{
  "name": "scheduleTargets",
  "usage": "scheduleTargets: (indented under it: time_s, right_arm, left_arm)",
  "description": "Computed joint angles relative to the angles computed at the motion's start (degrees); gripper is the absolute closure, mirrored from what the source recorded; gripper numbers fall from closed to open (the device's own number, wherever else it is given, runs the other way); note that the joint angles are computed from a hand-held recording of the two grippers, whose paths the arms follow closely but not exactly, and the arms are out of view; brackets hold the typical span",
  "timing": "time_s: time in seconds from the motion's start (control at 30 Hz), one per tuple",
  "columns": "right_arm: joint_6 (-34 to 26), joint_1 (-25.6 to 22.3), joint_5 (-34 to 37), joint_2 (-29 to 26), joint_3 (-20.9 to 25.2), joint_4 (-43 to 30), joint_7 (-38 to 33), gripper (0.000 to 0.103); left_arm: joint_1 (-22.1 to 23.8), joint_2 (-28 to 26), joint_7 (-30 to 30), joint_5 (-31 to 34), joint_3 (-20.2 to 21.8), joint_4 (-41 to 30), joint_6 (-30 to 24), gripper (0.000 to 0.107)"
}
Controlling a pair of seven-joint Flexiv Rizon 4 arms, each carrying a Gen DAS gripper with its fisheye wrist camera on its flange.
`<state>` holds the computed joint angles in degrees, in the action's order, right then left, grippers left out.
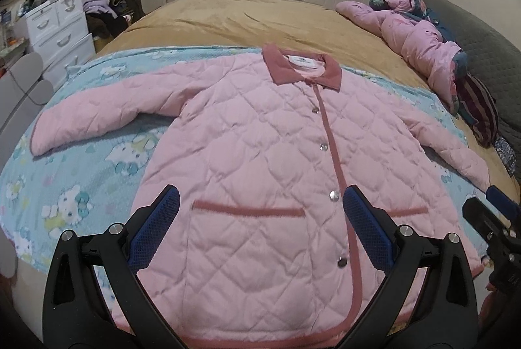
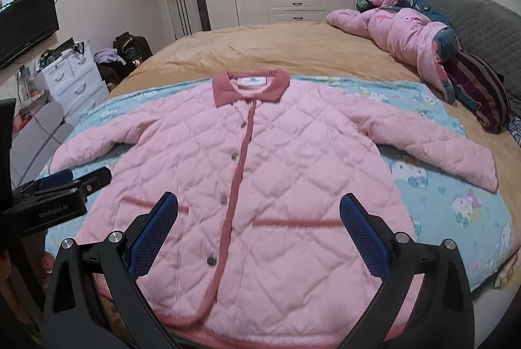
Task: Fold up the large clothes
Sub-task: 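Move both tools toward the jacket, right tool reaching the sleeve cuff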
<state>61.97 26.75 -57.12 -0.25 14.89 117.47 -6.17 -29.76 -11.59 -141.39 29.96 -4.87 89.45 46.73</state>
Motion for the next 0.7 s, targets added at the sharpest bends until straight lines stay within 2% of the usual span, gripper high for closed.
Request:
scheduleTargets:
  time_s: [0.2, 0.37, 0.63, 0.7]
  right_arm:
    - [-0.2, -0.5, -0.8, -2.4, -1.9, -4.1, -0.5, 0.004]
    - [1.5, -1.2, -1.7, -4.9, -3.9, -7.6, 0.1, 0.004]
    - [2.7, -1.0, -0.4, -9.5, -7.0, -13.6, -0.8, 0.004]
    - [3.1, -1.1, 0.0, -10.8, -7.9, -15.1, -1.0, 0.004]
  left_arm:
    - [0.8, -3.7, 2.3, -1.6, 0.6, -5.1, -1.0, 0.013]
    - [0.8, -7.0, 3.0, -2.3, 2.2, -9.8, 0.8, 0.013]
    - [0.3, -14.4, 4.5, -5.0, 5.1, -20.1, 0.5, 0.013]
    - [0.3, -17.1, 6.7, -6.2, 5.3, -24.0, -1.1, 0.013]
